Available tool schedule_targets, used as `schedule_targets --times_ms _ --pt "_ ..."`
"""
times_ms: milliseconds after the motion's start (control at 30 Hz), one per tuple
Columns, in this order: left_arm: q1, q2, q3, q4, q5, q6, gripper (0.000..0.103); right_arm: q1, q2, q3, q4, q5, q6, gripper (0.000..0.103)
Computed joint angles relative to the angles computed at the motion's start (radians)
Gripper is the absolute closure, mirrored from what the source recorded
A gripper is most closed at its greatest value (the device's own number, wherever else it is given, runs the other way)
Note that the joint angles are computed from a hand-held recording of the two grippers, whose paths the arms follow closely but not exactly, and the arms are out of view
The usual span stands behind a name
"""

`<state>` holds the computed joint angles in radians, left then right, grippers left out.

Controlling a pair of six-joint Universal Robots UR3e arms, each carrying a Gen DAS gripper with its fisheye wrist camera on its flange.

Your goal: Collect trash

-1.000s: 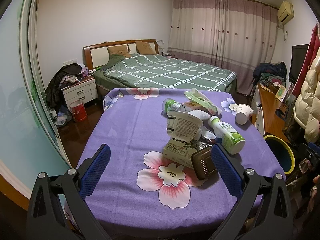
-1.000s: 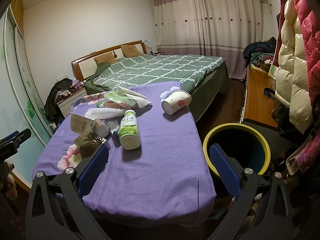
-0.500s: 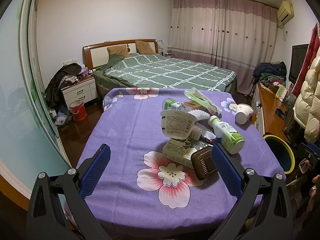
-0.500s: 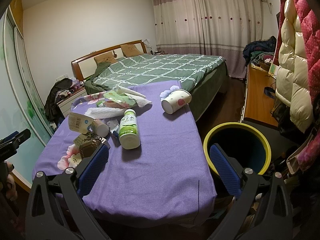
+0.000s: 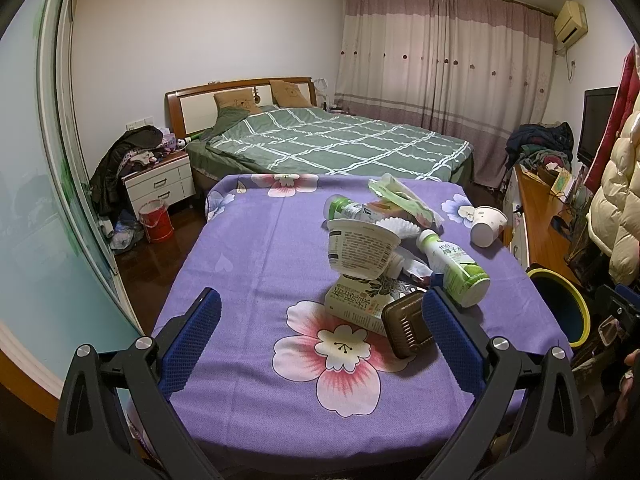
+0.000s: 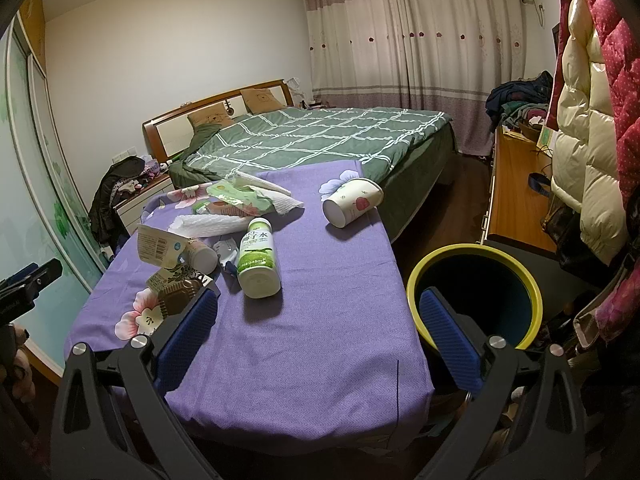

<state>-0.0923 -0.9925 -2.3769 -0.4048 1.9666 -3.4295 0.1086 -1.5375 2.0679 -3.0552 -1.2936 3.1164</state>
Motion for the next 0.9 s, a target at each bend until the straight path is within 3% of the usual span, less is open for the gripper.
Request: schedule_targets --times_ms 233,467,700,900 --pt "-0.013 -0.05 -0.014 0.044 0.011 -0.006 0.004 0.015 0.028 -0.009 -0.007 -0.01 0.01 0.006" --pt "0.079 -0.043 -0.015 0.046 -0.044 0.04 0.004 0.042 0.101 -0.082 0.014 -0.014 0.014 0.006" --pt "0.202 -0.039 -0.037 0.07 -0.121 0.087 0.004 0.138 0.286 -0.298 0.065 -0.036 0.005 0.006" --pt "0.31 -0.081 -0.044 0.1 -0.206 0.136 0.004 0.208 0.506 -0.634 0.19 -0.033 0.01 0.006"
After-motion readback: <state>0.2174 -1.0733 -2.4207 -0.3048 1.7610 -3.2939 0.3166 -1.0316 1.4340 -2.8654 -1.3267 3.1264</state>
